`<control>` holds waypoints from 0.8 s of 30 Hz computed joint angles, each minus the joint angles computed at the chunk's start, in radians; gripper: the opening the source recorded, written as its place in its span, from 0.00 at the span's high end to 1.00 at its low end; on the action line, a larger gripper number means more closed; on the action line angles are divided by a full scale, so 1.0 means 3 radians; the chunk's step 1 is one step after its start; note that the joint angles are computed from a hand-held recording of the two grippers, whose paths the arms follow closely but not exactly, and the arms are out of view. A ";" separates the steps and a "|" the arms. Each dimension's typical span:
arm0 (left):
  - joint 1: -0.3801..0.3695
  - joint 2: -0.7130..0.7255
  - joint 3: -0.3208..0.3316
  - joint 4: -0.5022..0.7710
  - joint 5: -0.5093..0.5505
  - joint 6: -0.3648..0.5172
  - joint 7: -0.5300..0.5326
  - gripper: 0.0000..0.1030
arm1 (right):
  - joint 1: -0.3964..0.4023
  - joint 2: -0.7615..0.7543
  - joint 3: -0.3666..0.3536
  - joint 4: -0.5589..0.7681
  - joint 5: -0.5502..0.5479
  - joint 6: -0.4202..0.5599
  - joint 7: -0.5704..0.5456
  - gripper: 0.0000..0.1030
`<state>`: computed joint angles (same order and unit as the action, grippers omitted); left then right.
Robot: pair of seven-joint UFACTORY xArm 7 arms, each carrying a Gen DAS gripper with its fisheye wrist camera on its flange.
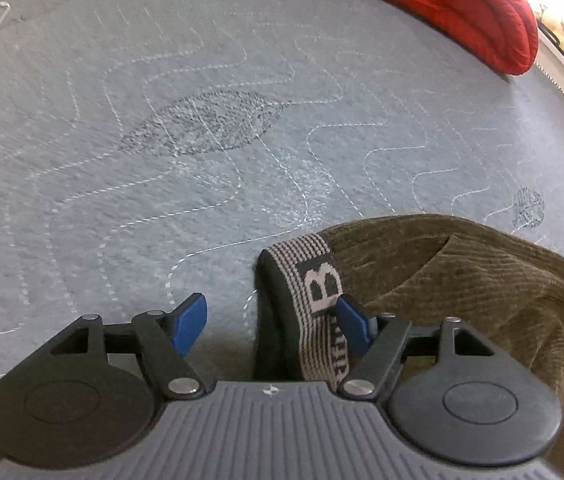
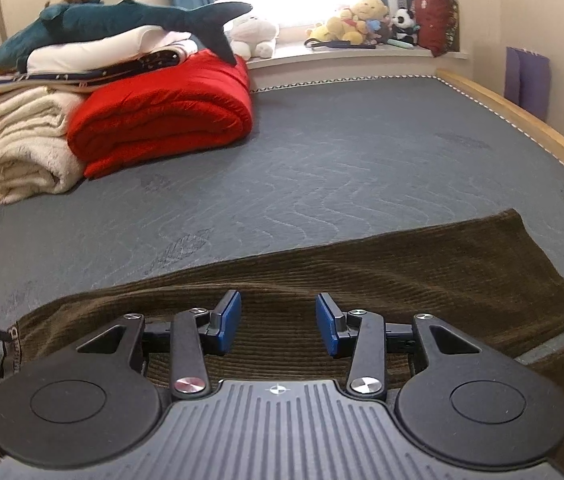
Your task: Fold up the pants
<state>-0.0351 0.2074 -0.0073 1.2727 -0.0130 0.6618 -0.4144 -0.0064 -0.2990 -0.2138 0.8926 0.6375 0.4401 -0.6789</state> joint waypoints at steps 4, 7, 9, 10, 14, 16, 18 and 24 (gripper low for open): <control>0.0057 0.0145 -0.0065 0.0095 -0.0258 -0.0026 0.0216 0.25 | 0.0014 0.0024 0.0032 0.0000 -0.0044 -0.0027 -0.0037 0.58; 0.0007 0.0211 -0.0055 0.0144 -0.0157 -0.0025 0.0297 0.27 | 0.0020 0.0054 0.0050 0.0013 -0.0059 -0.0035 -0.0030 0.58; 0.0040 0.0205 -0.0092 0.0139 -0.0260 -0.0076 0.0442 0.50 | 0.0013 0.0088 0.0076 0.0036 -0.0092 -0.0033 0.0002 0.58; 0.0033 0.0208 -0.0080 0.0169 -0.0247 -0.0043 0.0452 0.60 | 0.0014 0.0104 0.0088 0.0046 -0.0102 -0.0034 0.0011 0.58; 0.0023 0.0087 -0.0045 0.0165 -0.0243 -0.0117 0.0434 0.69 | 0.0037 0.0148 0.0117 0.0083 -0.0075 -0.0055 0.0002 0.58; 0.0045 0.0006 -0.0047 0.0089 -0.0264 -0.0261 0.0511 0.69 | 0.0041 0.0165 0.0137 0.0098 -0.0066 -0.0082 0.0020 0.58; 0.0074 0.0023 -0.0053 0.0078 -0.0321 -0.0193 0.0594 0.67 | 0.0050 0.0176 0.0142 0.0112 -0.0036 -0.0089 0.0045 0.58; 0.0004 0.0033 0.0005 0.0139 -0.0102 -0.0087 0.0362 0.41 | 0.0041 0.0172 0.0156 0.0116 -0.0036 -0.0074 0.0108 0.58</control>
